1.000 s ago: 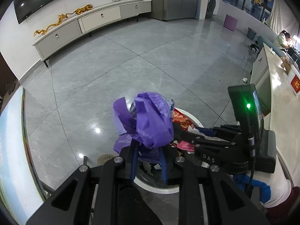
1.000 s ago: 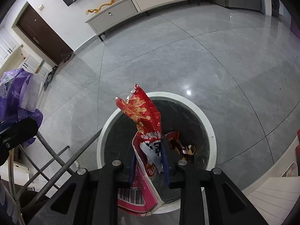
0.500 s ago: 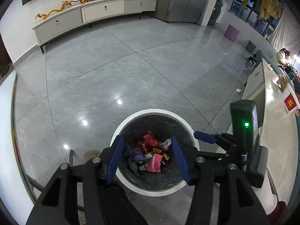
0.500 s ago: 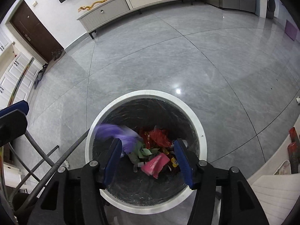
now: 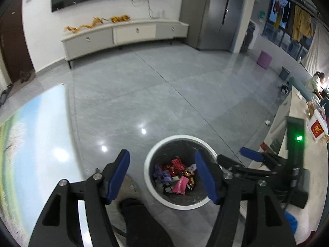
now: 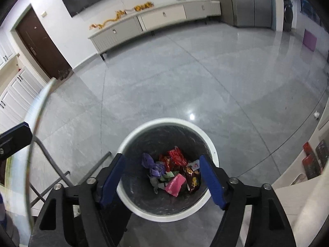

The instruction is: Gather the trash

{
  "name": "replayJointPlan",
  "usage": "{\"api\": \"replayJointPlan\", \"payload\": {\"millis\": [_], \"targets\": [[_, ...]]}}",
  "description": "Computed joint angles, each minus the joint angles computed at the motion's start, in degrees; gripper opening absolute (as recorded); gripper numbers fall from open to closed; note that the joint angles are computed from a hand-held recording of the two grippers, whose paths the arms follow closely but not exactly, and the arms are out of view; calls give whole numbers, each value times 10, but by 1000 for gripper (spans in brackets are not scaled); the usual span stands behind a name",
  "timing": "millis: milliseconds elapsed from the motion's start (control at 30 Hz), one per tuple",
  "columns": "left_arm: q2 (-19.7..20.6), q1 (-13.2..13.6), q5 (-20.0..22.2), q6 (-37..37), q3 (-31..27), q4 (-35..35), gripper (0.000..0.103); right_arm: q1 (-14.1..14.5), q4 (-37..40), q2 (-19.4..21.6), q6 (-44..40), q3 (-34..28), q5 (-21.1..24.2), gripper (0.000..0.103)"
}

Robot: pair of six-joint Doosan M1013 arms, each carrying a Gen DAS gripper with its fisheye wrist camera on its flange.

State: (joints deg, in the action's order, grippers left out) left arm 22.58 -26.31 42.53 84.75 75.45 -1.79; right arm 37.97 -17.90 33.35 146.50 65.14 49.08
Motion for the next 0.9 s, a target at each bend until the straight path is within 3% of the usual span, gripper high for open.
{"api": "replayJointPlan", "payload": {"millis": [167,400,567,667,733,900], "targets": [[-46,6,-44,-72,46,76,70,23,-52,-13,24,-17,-3,81],[-108,18,-82,-246,107,259,73,59,-112,-8,24,-68,-11,97],[-144,25,-79,-403,145,416,73,86,-155,14,30,-118,3,103],[-161,35,-81,-454,162,455,75,97,-167,28,28,-142,14,103],[-174,43,-83,-487,177,475,88,104,-173,39,26,-159,19,103],[-199,56,-94,-549,209,524,101,118,-197,58,28,-187,31,103]]}}
